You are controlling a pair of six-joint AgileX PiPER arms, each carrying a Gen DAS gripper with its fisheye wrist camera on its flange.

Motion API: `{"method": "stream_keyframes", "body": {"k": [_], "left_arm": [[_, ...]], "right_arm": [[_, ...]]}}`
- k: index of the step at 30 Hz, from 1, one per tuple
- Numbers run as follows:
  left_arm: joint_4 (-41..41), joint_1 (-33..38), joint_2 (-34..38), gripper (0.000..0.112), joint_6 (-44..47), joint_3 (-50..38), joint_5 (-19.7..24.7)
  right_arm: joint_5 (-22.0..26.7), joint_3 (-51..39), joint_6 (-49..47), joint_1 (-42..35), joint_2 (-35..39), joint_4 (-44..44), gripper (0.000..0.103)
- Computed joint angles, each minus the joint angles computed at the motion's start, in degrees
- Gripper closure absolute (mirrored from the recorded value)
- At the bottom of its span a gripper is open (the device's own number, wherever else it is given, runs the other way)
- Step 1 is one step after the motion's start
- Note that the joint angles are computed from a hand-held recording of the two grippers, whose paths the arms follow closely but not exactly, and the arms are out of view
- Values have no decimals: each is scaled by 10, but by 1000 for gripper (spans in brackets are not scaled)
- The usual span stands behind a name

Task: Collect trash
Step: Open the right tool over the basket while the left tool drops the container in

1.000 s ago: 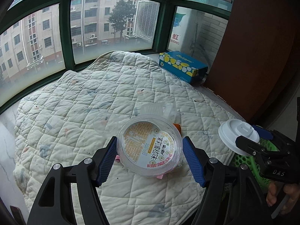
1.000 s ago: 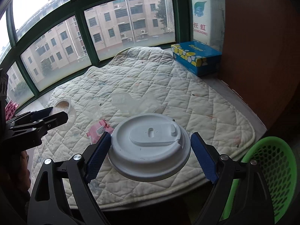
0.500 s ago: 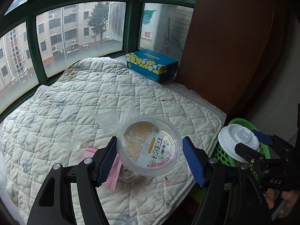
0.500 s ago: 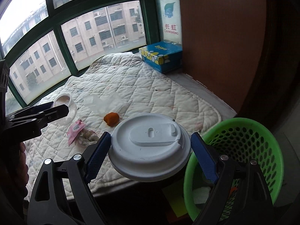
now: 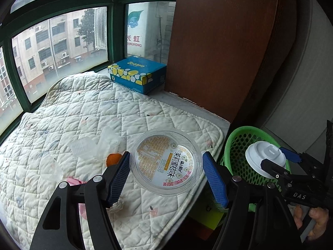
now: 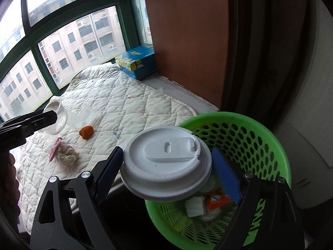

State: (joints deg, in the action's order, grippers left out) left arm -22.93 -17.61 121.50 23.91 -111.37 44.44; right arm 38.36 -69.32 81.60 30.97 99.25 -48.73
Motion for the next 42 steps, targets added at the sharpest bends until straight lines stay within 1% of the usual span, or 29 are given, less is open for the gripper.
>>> {"method": "stream_keyframes", "body": {"k": [12, 17, 19, 21, 23, 30, 42], "left_arm": [[25, -49, 30, 45, -25, -53, 27], [33, -71, 35, 45, -27, -65, 30], [37, -79, 40, 45, -30, -73, 33], [40, -85, 49, 45, -34, -89, 40], [44, -91, 57, 45, -39, -103, 47], [55, -113, 75, 45, -50, -129, 61], [64, -150, 114, 45, -62, -176, 87]], "right_arm": [[10, 104, 68, -28, -69, -28, 17], [0, 133, 80, -47, -82, -34, 17], [-10, 146, 87, -54, -90, -37, 16], [-7, 156, 98, -56, -98, -43, 13], [-7, 164, 110, -55, -104, -51, 13], [4, 196, 142, -57, -141, -70, 13], [37, 234, 188, -50, -193, -103, 13]]}}
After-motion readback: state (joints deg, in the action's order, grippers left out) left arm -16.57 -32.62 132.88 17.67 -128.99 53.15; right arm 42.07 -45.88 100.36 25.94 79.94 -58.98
